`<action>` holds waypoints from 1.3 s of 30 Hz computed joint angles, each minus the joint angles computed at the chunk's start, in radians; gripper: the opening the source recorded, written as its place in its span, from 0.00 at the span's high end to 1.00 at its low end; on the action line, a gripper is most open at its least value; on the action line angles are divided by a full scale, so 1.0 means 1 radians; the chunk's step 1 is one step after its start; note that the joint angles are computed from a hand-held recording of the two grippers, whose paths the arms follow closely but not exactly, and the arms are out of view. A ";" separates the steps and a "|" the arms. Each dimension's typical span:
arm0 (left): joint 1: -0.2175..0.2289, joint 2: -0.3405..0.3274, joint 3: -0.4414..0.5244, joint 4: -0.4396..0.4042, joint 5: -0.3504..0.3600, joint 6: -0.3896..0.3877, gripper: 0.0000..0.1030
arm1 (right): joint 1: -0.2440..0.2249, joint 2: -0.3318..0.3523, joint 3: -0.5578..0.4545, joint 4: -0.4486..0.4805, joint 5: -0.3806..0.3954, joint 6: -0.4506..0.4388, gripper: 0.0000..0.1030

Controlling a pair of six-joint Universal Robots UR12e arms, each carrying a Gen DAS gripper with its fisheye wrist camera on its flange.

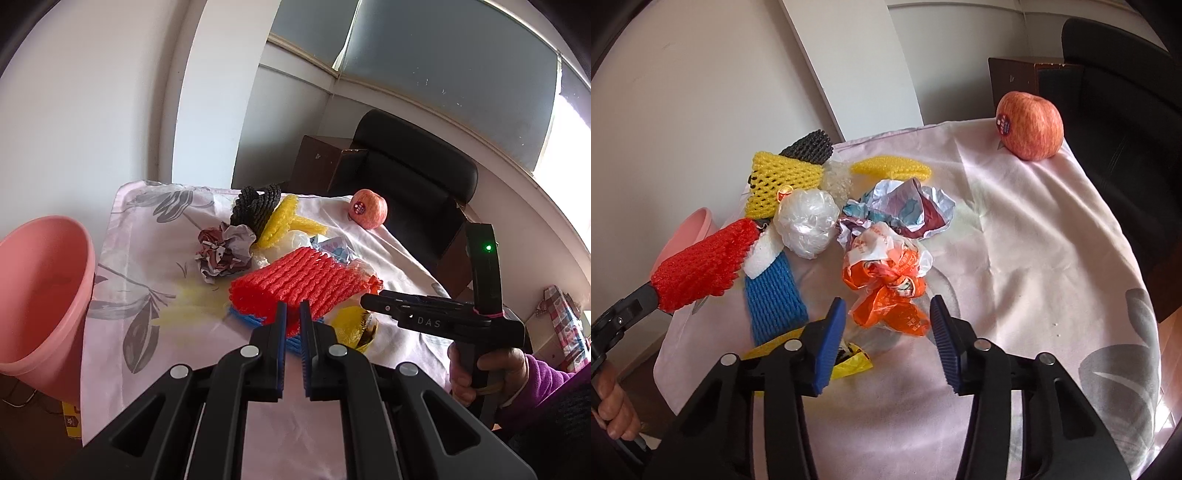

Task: Collect trash
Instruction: 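Carry the red net and orange wrapper over the pink bucket with both tools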

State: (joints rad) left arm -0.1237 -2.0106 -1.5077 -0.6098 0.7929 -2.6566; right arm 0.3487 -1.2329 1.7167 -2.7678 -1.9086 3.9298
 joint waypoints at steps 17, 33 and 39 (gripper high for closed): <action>0.045 0.045 -0.062 0.177 0.063 -0.132 0.94 | 0.012 0.007 -0.027 -0.037 -0.029 -0.045 0.85; 0.070 0.035 -0.066 0.299 0.100 -0.258 0.94 | 0.055 0.043 -0.098 -0.151 -0.083 -0.239 0.85; 0.077 0.015 -0.050 0.306 0.124 -0.305 0.94 | 0.056 0.069 -0.139 -0.183 -0.044 -0.293 0.85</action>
